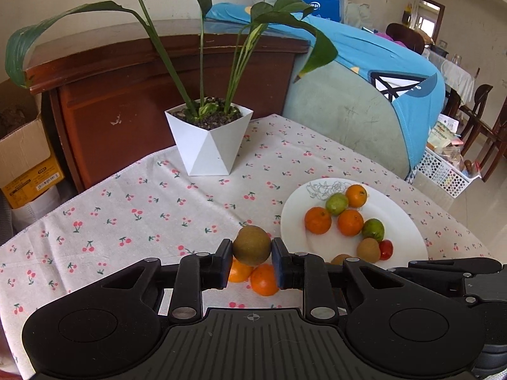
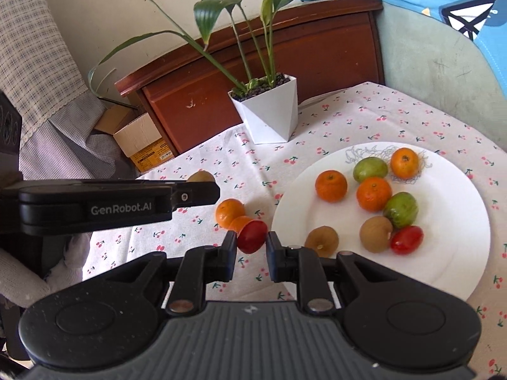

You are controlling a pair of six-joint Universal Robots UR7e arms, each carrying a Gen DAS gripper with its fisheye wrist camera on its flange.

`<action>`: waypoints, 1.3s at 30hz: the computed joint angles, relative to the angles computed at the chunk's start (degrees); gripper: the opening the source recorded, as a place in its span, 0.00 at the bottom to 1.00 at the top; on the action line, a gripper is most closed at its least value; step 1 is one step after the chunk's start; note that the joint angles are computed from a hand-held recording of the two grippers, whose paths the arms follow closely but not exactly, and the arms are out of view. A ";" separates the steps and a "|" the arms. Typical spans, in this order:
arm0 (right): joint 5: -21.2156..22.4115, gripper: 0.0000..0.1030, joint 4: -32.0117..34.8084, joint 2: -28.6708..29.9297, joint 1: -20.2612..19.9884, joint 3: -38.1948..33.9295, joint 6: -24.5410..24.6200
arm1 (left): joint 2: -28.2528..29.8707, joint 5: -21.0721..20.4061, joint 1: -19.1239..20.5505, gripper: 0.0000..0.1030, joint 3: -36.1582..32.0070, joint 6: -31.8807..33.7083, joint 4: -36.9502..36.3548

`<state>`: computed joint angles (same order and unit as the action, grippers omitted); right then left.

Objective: Organize fruits
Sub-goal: 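Carry the kiwi with the left gripper while the right gripper carries the tomato onto the plate, then open both grippers to release the kiwi and tomato on the plate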

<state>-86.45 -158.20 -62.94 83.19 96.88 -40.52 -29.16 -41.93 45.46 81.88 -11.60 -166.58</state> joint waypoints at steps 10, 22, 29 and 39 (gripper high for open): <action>-0.19 0.19 -3.79 -2.27 -2.94 -1.77 3.70 | 3.98 -2.89 -1.17 0.23 -4.96 0.47 0.29; -2.69 0.19 -2.36 -2.22 -4.36 -3.36 6.89 | 9.06 -3.61 -1.00 0.23 -11.90 -1.21 4.16; -4.40 0.20 -1.28 -2.03 -4.32 -3.48 8.36 | 10.73 -4.21 -0.71 0.24 -14.49 -2.75 6.25; -3.56 0.23 -1.84 -2.19 -4.42 -3.66 11.26 | 10.84 -3.57 -1.24 0.38 -14.80 -3.74 5.01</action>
